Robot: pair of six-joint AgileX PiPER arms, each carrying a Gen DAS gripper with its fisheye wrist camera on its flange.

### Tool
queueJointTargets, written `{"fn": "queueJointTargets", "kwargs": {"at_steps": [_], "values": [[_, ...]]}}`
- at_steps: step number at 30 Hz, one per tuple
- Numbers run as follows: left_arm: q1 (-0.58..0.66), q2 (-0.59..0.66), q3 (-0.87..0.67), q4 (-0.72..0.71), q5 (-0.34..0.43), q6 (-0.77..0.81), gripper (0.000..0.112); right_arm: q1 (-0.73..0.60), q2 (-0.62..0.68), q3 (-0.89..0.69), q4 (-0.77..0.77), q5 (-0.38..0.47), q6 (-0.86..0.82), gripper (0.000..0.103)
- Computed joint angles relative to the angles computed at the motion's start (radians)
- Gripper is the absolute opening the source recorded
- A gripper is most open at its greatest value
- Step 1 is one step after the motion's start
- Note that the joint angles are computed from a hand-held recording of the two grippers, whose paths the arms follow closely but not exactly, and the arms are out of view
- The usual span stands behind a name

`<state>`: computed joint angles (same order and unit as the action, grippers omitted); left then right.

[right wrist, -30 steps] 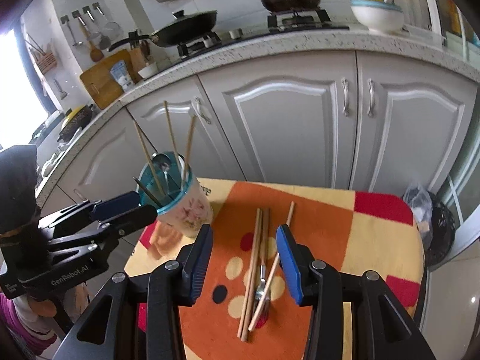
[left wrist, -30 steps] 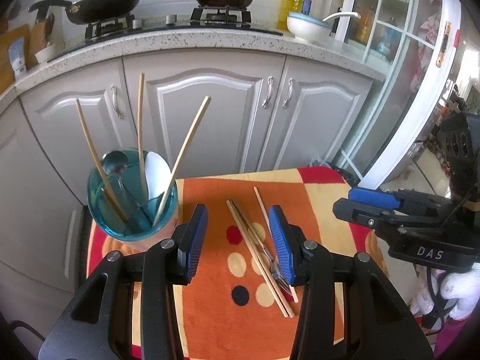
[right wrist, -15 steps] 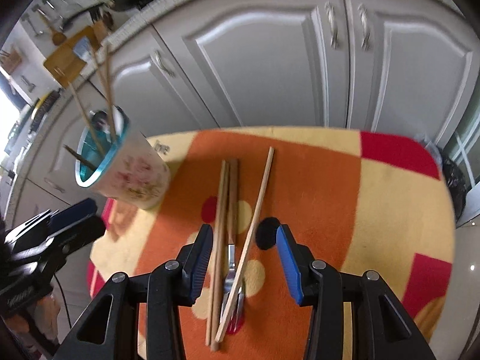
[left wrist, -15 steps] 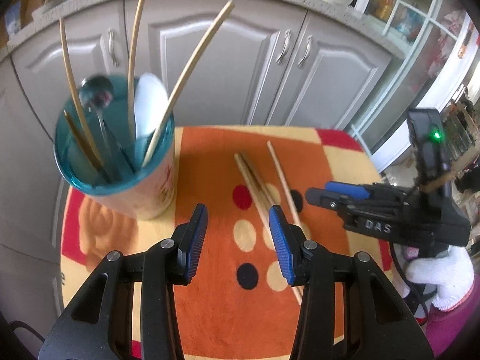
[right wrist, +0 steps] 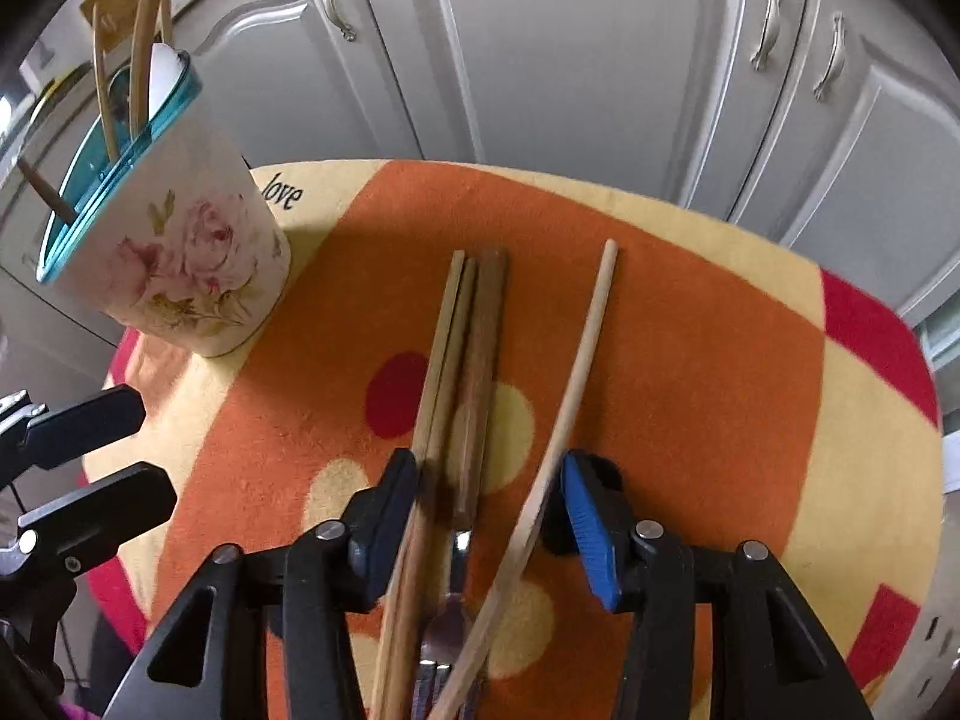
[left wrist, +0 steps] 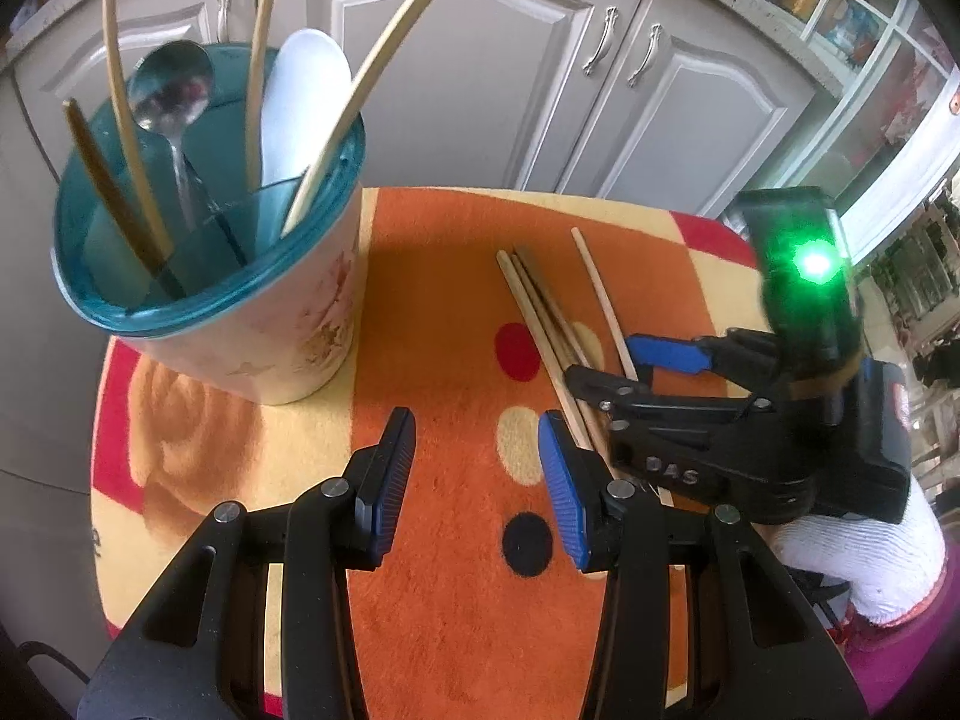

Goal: Organize utensils
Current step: 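Grasp a chopstick with the left tool while the right tool grasps a chopstick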

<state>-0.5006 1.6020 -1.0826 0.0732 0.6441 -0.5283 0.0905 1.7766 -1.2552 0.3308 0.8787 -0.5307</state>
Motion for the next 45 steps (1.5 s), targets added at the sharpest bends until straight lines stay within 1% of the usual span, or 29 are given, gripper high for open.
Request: {"fn": "queueJointTargets", "kwargs": {"at_steps": [3, 4, 6, 9, 11, 16, 18, 20, 21, 23, 25, 26, 28, 30, 32, 35, 36, 37, 38, 39, 40, 41, 43, 45], "values": [[0.002, 0.023, -0.014, -0.011, -0.01, 0.01, 0.042, -0.039, -0.003, 0.001, 0.007, 0.007, -0.006, 0.048], [0.002, 0.037, -0.024, -0.013, -0.014, 0.011, 0.042, -0.055, -0.006, 0.0, -0.019, 0.01, 0.008, 0.048], [0.0, 0.069, -0.045, -0.027, -0.021, 0.02, 0.042, -0.096, -0.003, -0.008, -0.012, 0.03, -0.007, 0.048], [-0.007, 0.12, -0.079, -0.03, -0.034, 0.011, 0.042, -0.175, 0.006, -0.032, 0.078, 0.093, -0.064, 0.048], [-0.008, 0.156, -0.11, -0.026, -0.038, -0.001, 0.042, -0.206, 0.015, -0.055, 0.102, 0.11, -0.071, 0.048], [-0.01, 0.231, -0.183, 0.043, -0.034, -0.081, 0.041, -0.258, 0.082, -0.173, 0.172, 0.183, -0.059, 0.048], [-0.011, 0.266, -0.222, 0.063, -0.023, -0.1, 0.041, -0.249, 0.121, -0.228, 0.175, 0.19, -0.035, 0.048], [-0.013, 0.296, -0.256, 0.092, -0.015, -0.124, 0.041, -0.236, 0.156, -0.281, 0.169, 0.207, -0.018, 0.043], [-0.013, 0.31, -0.271, 0.109, -0.01, -0.14, 0.041, -0.209, 0.183, -0.326, 0.163, 0.219, 0.012, 0.04], [-0.015, 0.335, -0.298, 0.131, -0.001, -0.169, 0.041, -0.179, 0.202, -0.343, 0.16, 0.209, 0.021, 0.039], [-0.016, 0.369, -0.339, 0.163, 0.021, -0.202, 0.041, -0.147, 0.232, -0.373, 0.142, 0.2, 0.036, 0.031], [-0.017, 0.381, -0.352, 0.178, 0.031, -0.216, 0.041, -0.131, 0.249, -0.394, 0.123, 0.199, 0.047, 0.031], [-0.015, 0.392, -0.362, 0.188, 0.04, -0.23, 0.041, -0.099, 0.278, -0.424, 0.066, 0.186, 0.075, 0.026], [-0.011, 0.411, -0.38, 0.189, 0.053, -0.237, 0.041, -0.093, 0.291, -0.435, 0.036, 0.177, 0.076, 0.024], [-0.008, 0.42, -0.381, 0.188, 0.036, -0.249, 0.041, -0.096, 0.298, -0.448, 0.034, 0.178, 0.068, 0.023], [-0.019, 0.45, -0.424, 0.196, 0.064, -0.26, 0.04, -0.081, 0.316, -0.476, 0.019, 0.177, 0.09, 0.021], [-0.022, 0.458, -0.436, 0.202, 0.071, -0.261, 0.039, -0.078, 0.315, -0.473, 0.016, 0.179, 0.082, 0.018], [-0.024, 0.461, -0.44, 0.21, 0.07, -0.262, 0.035, -0.081, 0.307, -0.463, 0.019, 0.181, 0.064, 0.015], [-0.021, 0.46, -0.437, 0.21, 0.061, -0.261, 0.021, -0.086, 0.301, -0.451, 0.026, 0.187, 0.037, 0.009], [-0.012, 0.457, -0.43, 0.177, 0.039, -0.233, 0.009, -0.089, 0.293, -0.436, 0.033, 0.185, 0.022, 0.008], [-0.001, 0.455, -0.426, 0.128, 0.021, -0.192, 0.008, -0.102, 0.283, -0.421, 0.044, 0.188, 0.001, 0.008], [0.003, 0.456, -0.43, 0.108, 0.021, -0.175, 0.007, -0.113, 0.276, -0.408, 0.054, 0.193, -0.012, 0.008], [0.024, 0.436, -0.401, -0.003, -0.013, -0.084, 0.005, -0.14, 0.256, -0.379, 0.079, 0.206, -0.039, 0.007], [0.032, 0.407, -0.368, -0.08, -0.027, -0.022, 0.004, -0.168, 0.236, -0.354, 0.107, 0.224, -0.068, 0.006]]}}
